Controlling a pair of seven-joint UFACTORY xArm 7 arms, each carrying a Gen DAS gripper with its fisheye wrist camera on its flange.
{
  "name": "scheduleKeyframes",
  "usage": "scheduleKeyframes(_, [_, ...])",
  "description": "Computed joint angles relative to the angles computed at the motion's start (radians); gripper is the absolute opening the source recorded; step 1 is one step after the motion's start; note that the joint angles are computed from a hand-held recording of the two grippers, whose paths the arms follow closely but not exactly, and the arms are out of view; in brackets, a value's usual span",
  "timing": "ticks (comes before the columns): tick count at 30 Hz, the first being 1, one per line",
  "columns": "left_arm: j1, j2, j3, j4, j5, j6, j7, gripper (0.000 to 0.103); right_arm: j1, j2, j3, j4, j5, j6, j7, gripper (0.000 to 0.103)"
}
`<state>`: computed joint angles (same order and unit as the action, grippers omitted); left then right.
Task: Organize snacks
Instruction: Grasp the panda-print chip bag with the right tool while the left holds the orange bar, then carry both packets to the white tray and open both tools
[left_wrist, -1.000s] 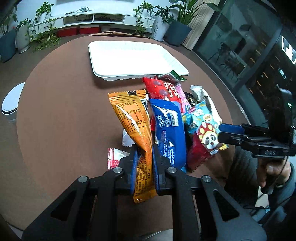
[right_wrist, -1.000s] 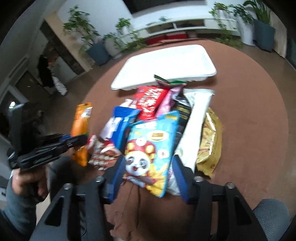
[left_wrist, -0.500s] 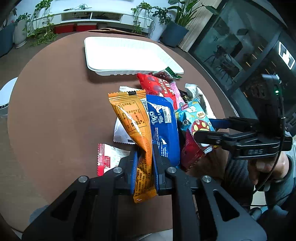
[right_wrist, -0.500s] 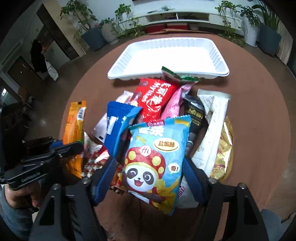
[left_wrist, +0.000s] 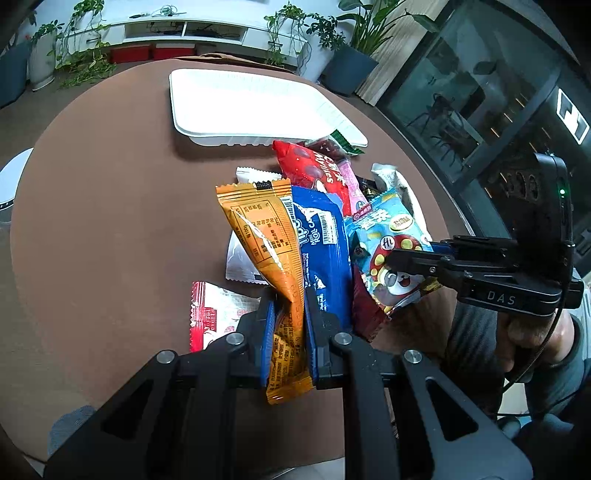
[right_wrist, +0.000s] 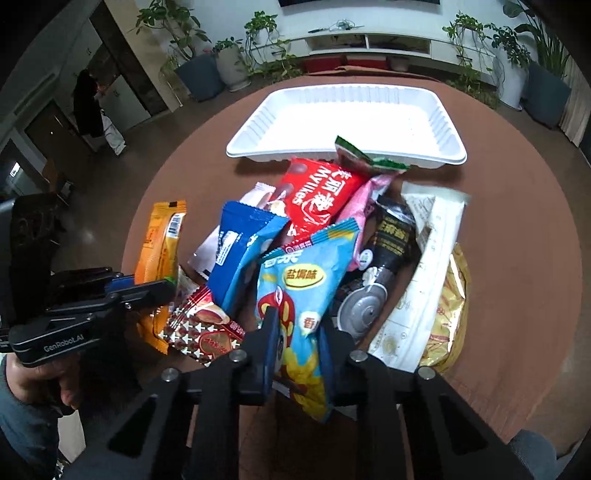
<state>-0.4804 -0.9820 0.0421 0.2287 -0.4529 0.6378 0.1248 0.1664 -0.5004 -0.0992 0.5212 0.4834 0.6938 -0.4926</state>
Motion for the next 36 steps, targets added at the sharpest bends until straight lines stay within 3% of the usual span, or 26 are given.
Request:
scheduleKeyframes(9, [0.004,-0.024,0.016,0.001,-0.007,0.009,0.006,0.013,0.013,-0.069,-0.047,-0.003,0.087,0.022,-0.018,0.02])
scheduleKeyframes(14, [0.003,-0.031,0.022,0.008,-0.017,0.01,0.011,0.013,0.02,-0.091,-0.112,0.018,0.18,0.087,-0.065,0.02])
scheduleKeyframes(21, [0.034,0.011,0.077,0.058,-0.031,0.015,0.062,0.013,-0.075,-0.038,-0.146,0.076,0.199,0.096,-0.098,0.02])
scheduleKeyframes(26, [0.067,0.146,0.103,0.177,-0.029,-0.022,0.133,0.013,-0.151,0.1,-0.169,0.202,0.206,0.028,-0.124,0.02])
scheduleKeyframes(30, [0.074,0.321,0.115,0.334,-0.046,-0.062,0.2,0.013,-0.188,0.277,-0.167,0.362,0.281,-0.022,-0.153,0.02])
scheduleKeyframes(36, [0.131,0.637,0.048,0.603,-0.049,-0.085,0.237,0.013,-0.201,0.47,-0.092,0.588,0.428,0.054,-0.258,0.02])
